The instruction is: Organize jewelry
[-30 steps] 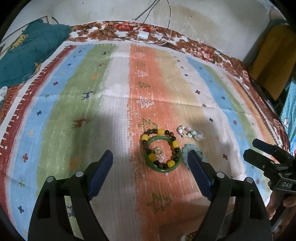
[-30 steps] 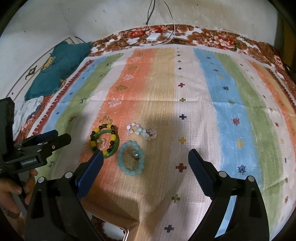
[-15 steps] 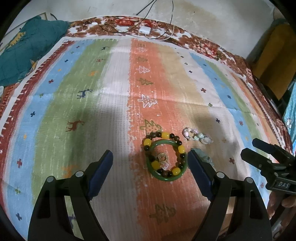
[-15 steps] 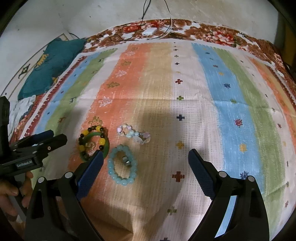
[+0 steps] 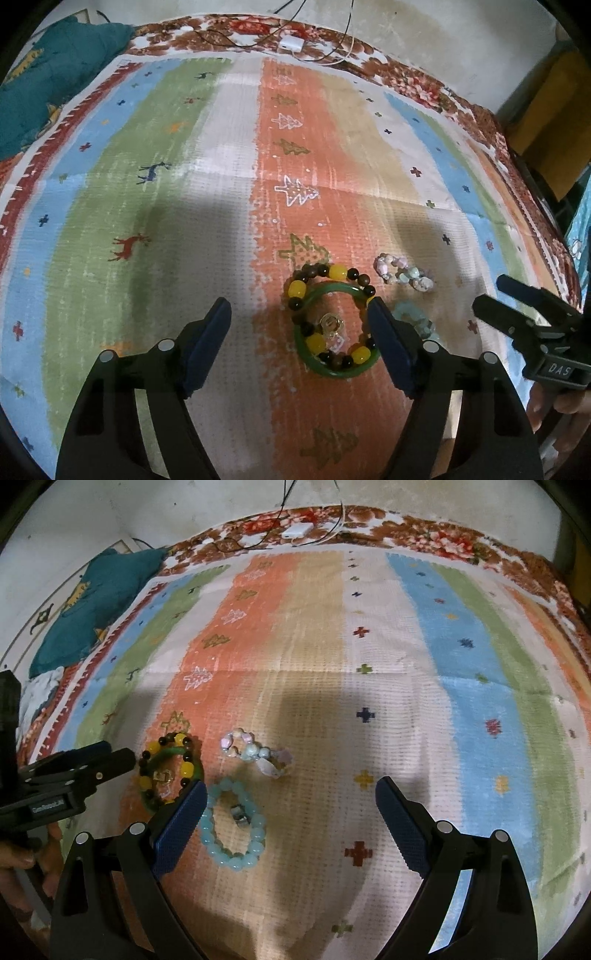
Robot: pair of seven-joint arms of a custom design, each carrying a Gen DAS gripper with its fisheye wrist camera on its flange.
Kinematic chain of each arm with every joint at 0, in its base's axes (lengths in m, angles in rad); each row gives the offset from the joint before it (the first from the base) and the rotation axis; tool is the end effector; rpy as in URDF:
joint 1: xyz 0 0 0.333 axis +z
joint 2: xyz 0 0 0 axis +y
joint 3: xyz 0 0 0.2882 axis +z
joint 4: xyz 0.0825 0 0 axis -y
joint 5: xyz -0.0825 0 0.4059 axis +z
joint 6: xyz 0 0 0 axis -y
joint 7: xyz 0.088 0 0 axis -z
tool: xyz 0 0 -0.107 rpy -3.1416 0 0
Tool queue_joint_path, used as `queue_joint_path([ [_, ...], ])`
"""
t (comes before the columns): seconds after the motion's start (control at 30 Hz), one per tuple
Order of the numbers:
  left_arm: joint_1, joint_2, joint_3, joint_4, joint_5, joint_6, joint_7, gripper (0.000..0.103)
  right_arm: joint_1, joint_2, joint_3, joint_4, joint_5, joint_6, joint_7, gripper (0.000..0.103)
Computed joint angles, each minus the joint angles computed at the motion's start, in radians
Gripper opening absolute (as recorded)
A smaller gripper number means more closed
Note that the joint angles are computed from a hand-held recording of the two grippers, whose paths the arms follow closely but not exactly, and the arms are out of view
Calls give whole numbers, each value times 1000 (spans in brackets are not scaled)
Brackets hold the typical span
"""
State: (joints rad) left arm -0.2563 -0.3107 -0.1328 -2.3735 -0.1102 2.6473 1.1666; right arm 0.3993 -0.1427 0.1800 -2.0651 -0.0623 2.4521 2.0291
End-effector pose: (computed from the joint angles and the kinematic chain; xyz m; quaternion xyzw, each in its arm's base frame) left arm 0.4813 -0.1967 0.4714 -0.7072 0.6458 -0.2729 0.0916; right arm 0.4839 0.3209 0.5184 -0.7356 0.6242 -0.1051 0.2411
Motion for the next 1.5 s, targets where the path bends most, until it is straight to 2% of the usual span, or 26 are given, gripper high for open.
queue_joint_path([
  [0.27,-2,44,14,25,-60,-5,46,56,2,45,-12,25,33,-2,-26,93],
  [0.63,20,77,4,42,-74,-26,69,41,19,121,-25,84,42,-7,-38,93],
  [0.7,24,80,0,42,-65,-29,69,40,22,131,-27,93,43,-9,-43,84],
  [0.83,28,81,-2,41,-63,-28,73,39,28,156,-31,112,45,-20,-50,78],
  [0.87,30,82,-4,41,-56,-28,72,39,30,164,-32,118,43,-27,-50,74],
  [1.03,20,85,0,41,-81,-25,102,30,38,180,-38,131,-3,-42,-22,63],
  [1.07,11,85,8,40,-114,-22,124,23,40,184,-39,138,-29,-54,-3,56],
  [1.1,4,86,14,40,-141,-21,144,21,41,186,-41,141,-46,-60,6,49],
  [1.17,5,85,9,40,-146,-21,149,14,43,186,-43,143,-65,-67,14,41],
  [1.23,5,87,3,44,-139,-24,156,11,42,184,-44,138,-63,-63,10,36],
  [1.33,8,88,-4,48,-124,-31,156,10,39,183,-44,135,-36,-56,-12,22],
  [1.5,16,81,-14,44,-90,-26,130,9,38,177,-43,131,-18,-60,-35,22],
])
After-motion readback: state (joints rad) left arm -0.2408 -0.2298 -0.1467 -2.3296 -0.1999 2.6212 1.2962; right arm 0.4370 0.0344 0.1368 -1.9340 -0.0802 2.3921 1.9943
